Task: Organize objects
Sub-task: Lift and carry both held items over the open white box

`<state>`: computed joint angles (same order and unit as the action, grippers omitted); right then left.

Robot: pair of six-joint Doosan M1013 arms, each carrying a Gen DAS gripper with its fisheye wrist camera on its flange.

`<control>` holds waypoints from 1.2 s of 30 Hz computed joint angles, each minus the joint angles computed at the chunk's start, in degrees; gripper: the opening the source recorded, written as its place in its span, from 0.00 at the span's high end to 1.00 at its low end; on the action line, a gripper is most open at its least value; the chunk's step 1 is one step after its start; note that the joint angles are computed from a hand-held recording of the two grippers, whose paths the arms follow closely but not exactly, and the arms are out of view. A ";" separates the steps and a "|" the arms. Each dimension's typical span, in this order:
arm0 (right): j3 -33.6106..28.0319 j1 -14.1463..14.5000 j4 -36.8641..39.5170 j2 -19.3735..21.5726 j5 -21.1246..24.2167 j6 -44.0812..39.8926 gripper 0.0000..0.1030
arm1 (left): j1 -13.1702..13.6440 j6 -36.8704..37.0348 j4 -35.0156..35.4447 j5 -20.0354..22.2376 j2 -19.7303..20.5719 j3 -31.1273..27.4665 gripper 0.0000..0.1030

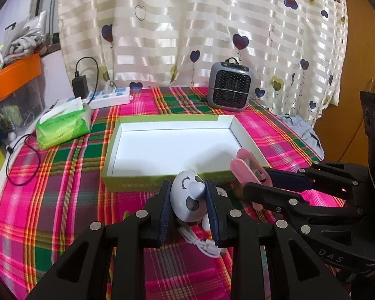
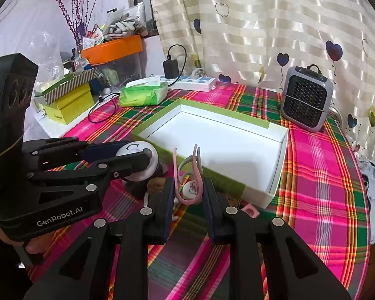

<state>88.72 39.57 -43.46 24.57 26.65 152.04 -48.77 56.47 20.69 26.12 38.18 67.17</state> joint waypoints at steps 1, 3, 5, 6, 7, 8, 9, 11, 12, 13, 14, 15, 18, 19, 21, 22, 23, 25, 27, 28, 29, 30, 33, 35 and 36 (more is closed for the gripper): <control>-0.25 -0.16 0.33 0.18 0.17 -0.40 0.78 | -0.05 -0.27 0.27 -0.12 -0.11 0.23 0.76; -0.52 -0.42 0.75 0.40 0.41 -0.91 0.78 | 0.05 0.16 0.29 0.17 0.32 -0.62 0.76; -0.79 -0.72 1.35 0.63 0.57 -1.51 0.78 | 0.16 0.54 0.30 0.41 0.83 -1.55 0.76; -0.94 -0.85 1.62 0.72 0.68 -1.75 0.78 | 0.21 0.71 0.32 0.64 1.15 -2.10 0.76; -1.10 -0.99 1.81 0.83 0.82 -1.97 0.78 | 0.28 0.89 0.32 0.98 1.53 -2.73 0.76; -1.27 -1.17 2.05 0.94 0.89 -2.28 0.78 | 0.30 0.88 0.31 1.34 1.82 -3.22 0.76; -1.46 -1.35 2.29 1.03 0.98 -2.62 0.78 | 0.39 1.19 -0.07 1.78 2.21 -3.86 0.76; -1.84 -1.67 2.62 1.26 1.27 -3.11 0.78 | 0.49 1.89 -0.67 2.28 2.85 -4.87 0.76; -2.03 -1.83 2.88 1.39 1.32 -3.40 0.78 | 0.55 2.14 -0.80 2.53 3.21 -5.42 0.76; -2.25 -1.97 3.08 1.54 1.46 -3.58 0.78 | 0.60 2.49 -1.04 2.88 3.60 -6.04 0.76; -2.48 -2.15 3.30 1.68 1.56 -3.84 0.78 | 0.60 2.73 -1.25 3.06 3.83 -6.37 0.76; -2.63 -2.28 3.44 1.80 1.59 -4.05 0.78 | 0.66 3.31 -1.74 3.29 4.19 -6.94 0.76; -3.52 -2.78 4.59 2.39 2.01 -5.59 0.78 | 0.80 4.42 -2.58 4.00 5.24 -8.62 0.76; -3.68 -2.88 4.80 2.53 2.11 -5.92 0.78 | 0.87 4.87 -2.93 4.28 5.63 -9.30 0.76; -4.24 -3.20 5.73 2.95 2.47 -7.01 0.78 | 0.96 5.40 -3.17 4.76 6.29 -10.41 0.76; -4.51 -3.39 6.31 3.15 2.60 -7.63 0.78 | 0.99 5.49 -3.21 5.03 6.60 -10.91 0.76; -4.79 -3.61 6.92 3.37 2.80 -8.26 0.78 | 1.08 5.72 -3.53 5.47 7.03 -11.66 0.76; -5.34 -3.97 7.97 3.84 3.24 -9.31 0.78 | 1.20 5.95 -3.83 5.77 7.59 -12.56 0.76; -5.85 -4.27 9.19 4.29 3.76 -10.28 0.78 | 1.32 6.66 -4.49 6.28 8.29 -13.65 0.76; -6.03 -4.45 9.82 4.47 3.88 -10.81 0.78 | 1.39 7.23 -5.08 6.55 8.60 -14.13 0.76; -6.20 -4.60 10.46 4.64 3.95 -11.40 0.78 | 1.47 7.87 -5.78 6.82 8.96 -14.61 0.76; -6.44 -4.73 11.02 4.82 4.04 -11.93 0.78 | 1.52 8.34 -6.23 7.15 9.25 -15.00 0.76; -6.90 -5.09 12.35 5.33 4.14 -12.90 0.77 | 1.74 9.83 -7.91 8.49 10.19 -16.31 0.76; -7.20 -5.28 13.41 5.66 4.14 -13.73 0.77 | 1.82 9.95 -8.08 9.08 10.60 -16.83 0.76; -7.36 -5.37 14.01 5.83 4.23 -14.23 0.77 | 1.88 10.16 -8.28 9.43 10.87 -17.23 0.76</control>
